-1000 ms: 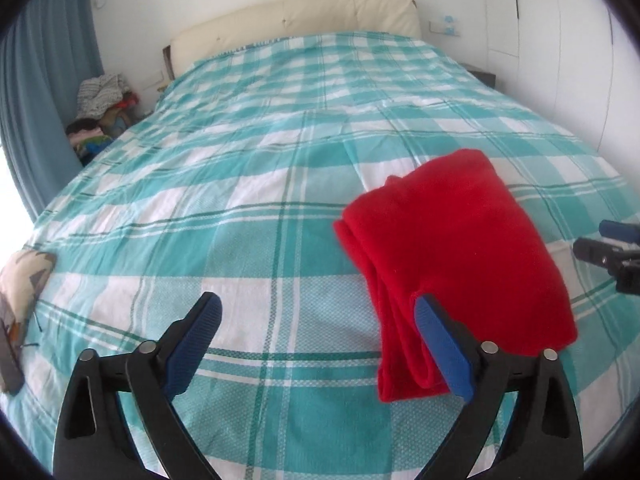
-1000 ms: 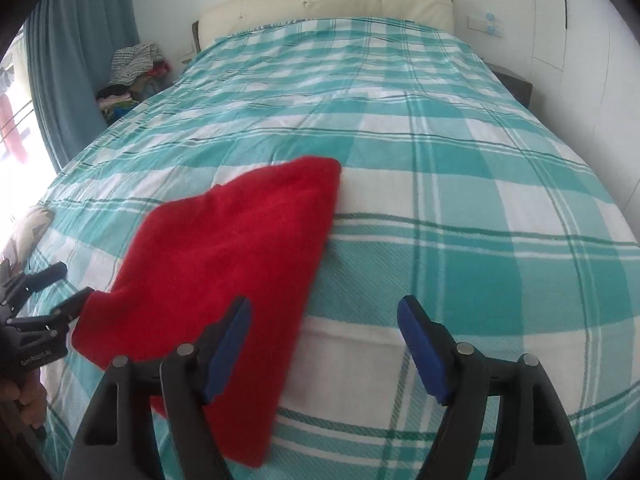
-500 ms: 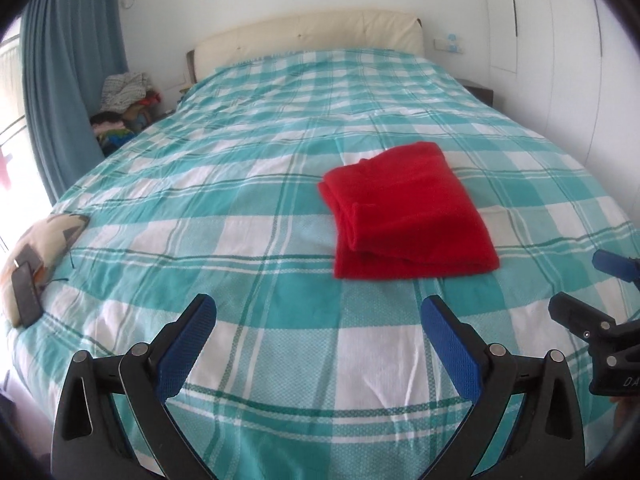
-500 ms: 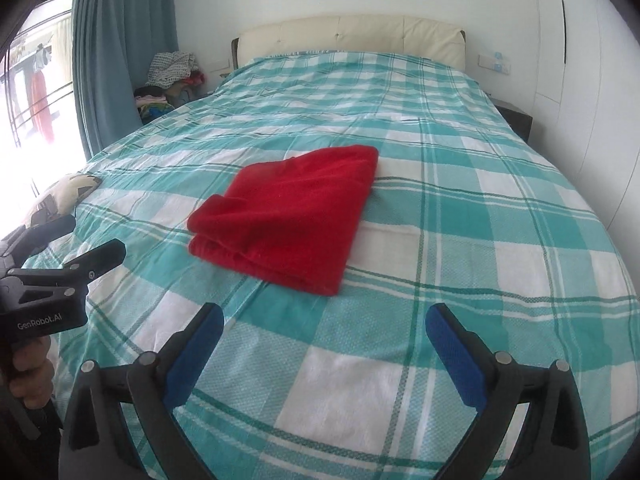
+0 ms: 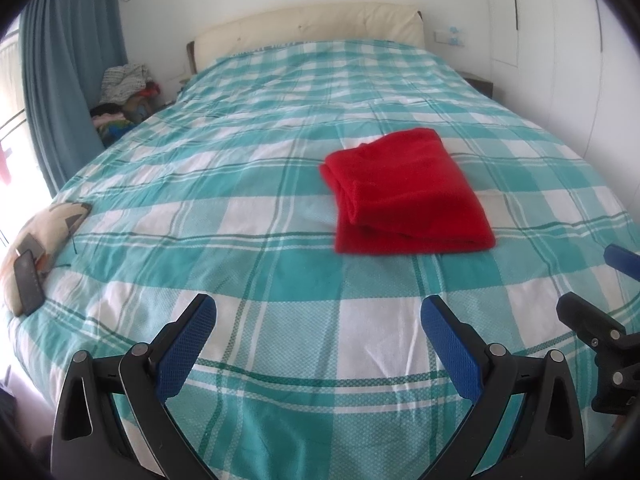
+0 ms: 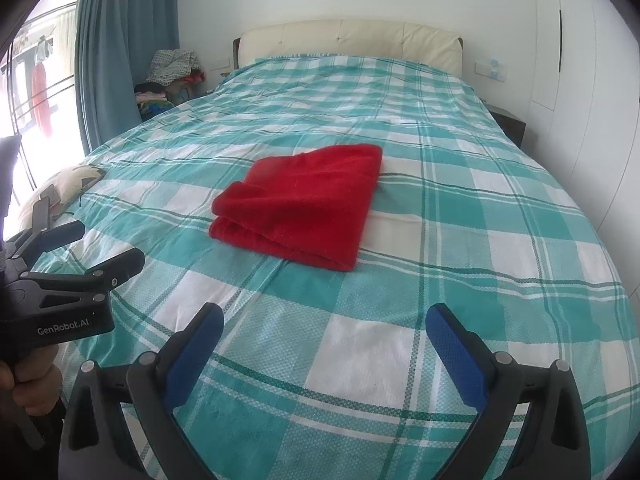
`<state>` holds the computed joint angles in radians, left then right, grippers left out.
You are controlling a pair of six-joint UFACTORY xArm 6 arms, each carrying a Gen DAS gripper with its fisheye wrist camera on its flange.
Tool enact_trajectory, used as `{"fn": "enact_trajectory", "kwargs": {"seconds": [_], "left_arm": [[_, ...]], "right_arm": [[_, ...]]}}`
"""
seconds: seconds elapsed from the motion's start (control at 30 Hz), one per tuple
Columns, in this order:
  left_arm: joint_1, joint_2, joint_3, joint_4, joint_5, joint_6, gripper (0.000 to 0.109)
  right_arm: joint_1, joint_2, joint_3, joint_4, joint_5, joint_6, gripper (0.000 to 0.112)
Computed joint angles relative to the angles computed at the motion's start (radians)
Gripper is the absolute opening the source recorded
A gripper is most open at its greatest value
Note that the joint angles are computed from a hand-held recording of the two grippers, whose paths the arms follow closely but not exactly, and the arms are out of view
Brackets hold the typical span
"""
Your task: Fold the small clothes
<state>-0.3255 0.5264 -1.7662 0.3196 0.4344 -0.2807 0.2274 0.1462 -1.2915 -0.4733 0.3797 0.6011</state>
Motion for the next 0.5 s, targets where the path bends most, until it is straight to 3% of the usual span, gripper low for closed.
{"fn": "enact_trajectory", "kwargs": {"seconds": [0.2,0.5], "left_arm": [[-0.005,0.006,-0.006,-0.018,0.025,0.031,0.103],[-0.006,-0.011,0.016,0.018,0.009,0.019,0.103]], "right_arm": [[0.009,0.001,-0.024,0.051,0.034,-0.029,0.100],[0.015,-0.026,-0.020,0.025,0.051,0.011,0.102]]}}
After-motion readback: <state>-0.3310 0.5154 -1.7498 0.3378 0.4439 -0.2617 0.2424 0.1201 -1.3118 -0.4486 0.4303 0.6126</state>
